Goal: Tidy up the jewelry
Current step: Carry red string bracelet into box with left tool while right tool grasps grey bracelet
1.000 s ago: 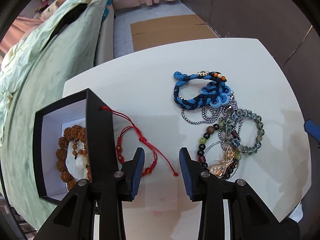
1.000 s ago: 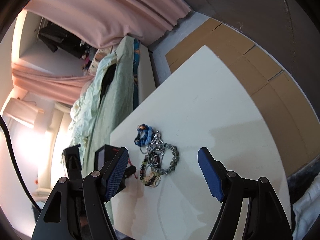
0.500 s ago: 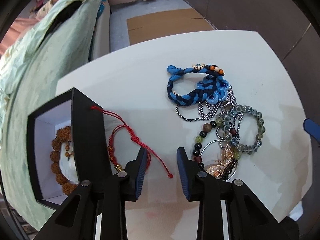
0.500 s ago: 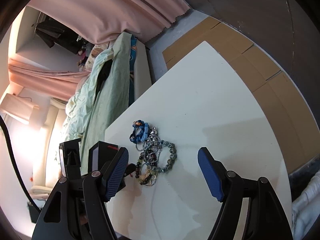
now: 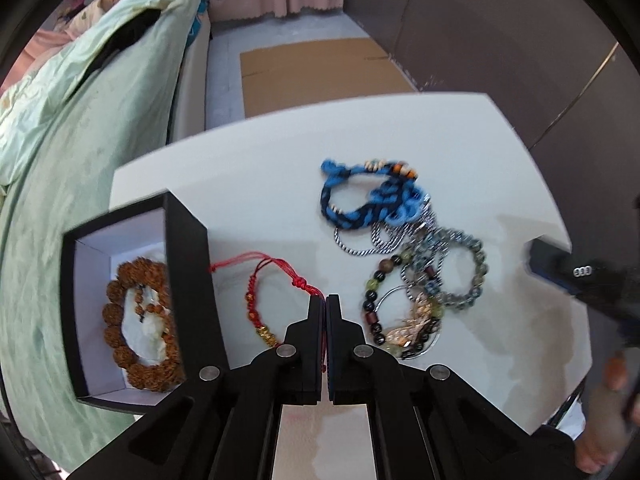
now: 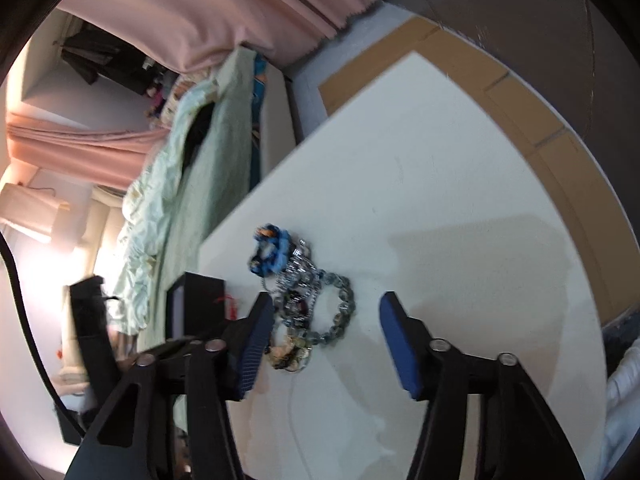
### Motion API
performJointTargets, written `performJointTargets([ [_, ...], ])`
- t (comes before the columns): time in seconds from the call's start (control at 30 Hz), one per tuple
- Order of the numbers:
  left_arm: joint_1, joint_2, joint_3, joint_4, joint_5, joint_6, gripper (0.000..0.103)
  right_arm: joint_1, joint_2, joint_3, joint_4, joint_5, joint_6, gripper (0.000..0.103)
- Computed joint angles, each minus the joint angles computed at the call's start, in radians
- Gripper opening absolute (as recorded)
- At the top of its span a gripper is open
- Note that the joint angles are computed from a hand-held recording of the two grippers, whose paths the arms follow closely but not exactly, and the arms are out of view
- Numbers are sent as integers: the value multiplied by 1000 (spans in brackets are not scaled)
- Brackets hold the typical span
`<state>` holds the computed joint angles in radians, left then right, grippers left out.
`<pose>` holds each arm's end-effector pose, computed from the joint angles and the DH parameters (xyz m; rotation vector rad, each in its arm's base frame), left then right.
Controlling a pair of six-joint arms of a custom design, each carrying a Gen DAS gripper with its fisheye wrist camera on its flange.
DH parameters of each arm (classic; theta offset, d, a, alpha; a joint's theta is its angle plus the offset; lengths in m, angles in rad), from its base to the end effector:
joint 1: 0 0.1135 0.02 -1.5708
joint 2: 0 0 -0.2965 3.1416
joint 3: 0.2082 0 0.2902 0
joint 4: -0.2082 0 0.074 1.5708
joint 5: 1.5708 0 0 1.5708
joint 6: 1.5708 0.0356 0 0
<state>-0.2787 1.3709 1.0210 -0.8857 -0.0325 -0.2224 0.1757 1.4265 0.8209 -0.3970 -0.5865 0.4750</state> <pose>0.2738 -0.0771 0.2596 0.0713 2.8071 -0.0736 0.2927 0.0720 0.2072 0.1621 2.6225 0.9931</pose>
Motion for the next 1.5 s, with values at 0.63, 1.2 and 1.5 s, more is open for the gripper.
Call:
performJointTargets([
  [0.63, 159, -170, 25, -55, 141, 87, 1, 215, 78, 132, -145, 416, -46, 30],
  [1.2, 381, -274, 63, -111, 258, 222, 1, 289, -15, 124, -175, 549, -44, 10],
  [1.5, 476, -286, 10, -51, 322, 281, 1, 265, -158, 51, -16, 319, 18, 10],
])
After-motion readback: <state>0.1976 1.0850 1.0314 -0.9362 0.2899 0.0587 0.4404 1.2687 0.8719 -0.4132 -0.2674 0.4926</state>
